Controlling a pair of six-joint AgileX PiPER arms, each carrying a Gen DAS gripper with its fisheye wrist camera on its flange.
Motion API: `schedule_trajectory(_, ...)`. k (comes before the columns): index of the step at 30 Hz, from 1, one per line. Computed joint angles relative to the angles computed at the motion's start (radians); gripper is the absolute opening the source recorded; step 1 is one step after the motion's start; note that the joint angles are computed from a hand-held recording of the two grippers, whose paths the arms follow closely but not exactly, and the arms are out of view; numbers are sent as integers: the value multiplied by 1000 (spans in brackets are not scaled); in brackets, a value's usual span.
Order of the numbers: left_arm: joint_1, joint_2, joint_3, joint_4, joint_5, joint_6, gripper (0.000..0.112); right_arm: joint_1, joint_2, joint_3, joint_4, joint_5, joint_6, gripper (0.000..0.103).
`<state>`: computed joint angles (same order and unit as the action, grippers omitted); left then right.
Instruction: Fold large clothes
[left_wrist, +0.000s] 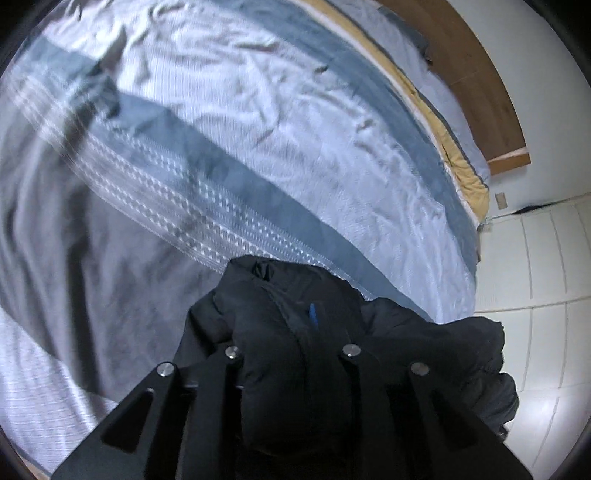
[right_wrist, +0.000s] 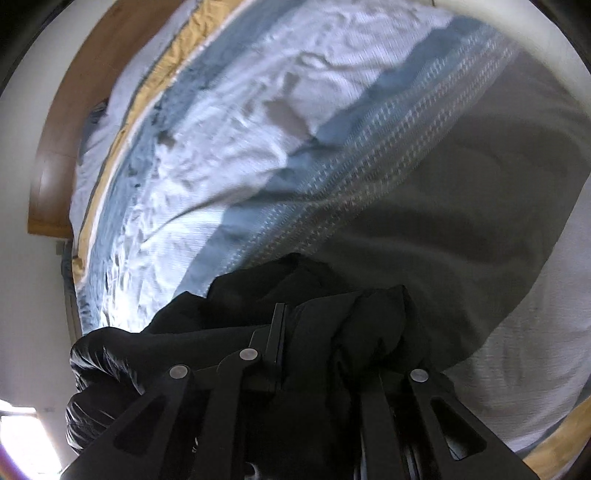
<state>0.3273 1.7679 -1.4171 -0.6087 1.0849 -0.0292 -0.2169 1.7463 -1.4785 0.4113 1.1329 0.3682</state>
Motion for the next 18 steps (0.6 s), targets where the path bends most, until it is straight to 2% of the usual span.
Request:
schedule_trajectory(2, 23, 6, 34, -66, -16, 20, 26, -7, -2, 20, 23, -20, 3, 18)
schedule_trajectory(4, 62, -1, 72, -158, -26, 44, 37, -27, -15, 37, 70, -36, -13, 31)
schedule_trajectory(6, 118, -18, 112, -281, -27, 68, 50, -45, -35, 46, 119, -55, -32, 64)
schedule_trajectory(8, 160, -32, 130, -358, -20, 66, 52, -60, -49, 39, 168, -64, -53, 77)
schedule_trajectory(11, 215, -59, 125, -409, -10, 37, 58, -68, -59, -9, 173, -36, -51, 78)
schedule_trajectory(18, 272, -128, 4, -273, 82, -39, 58, -120, -129, -77, 156, 18, -31, 83)
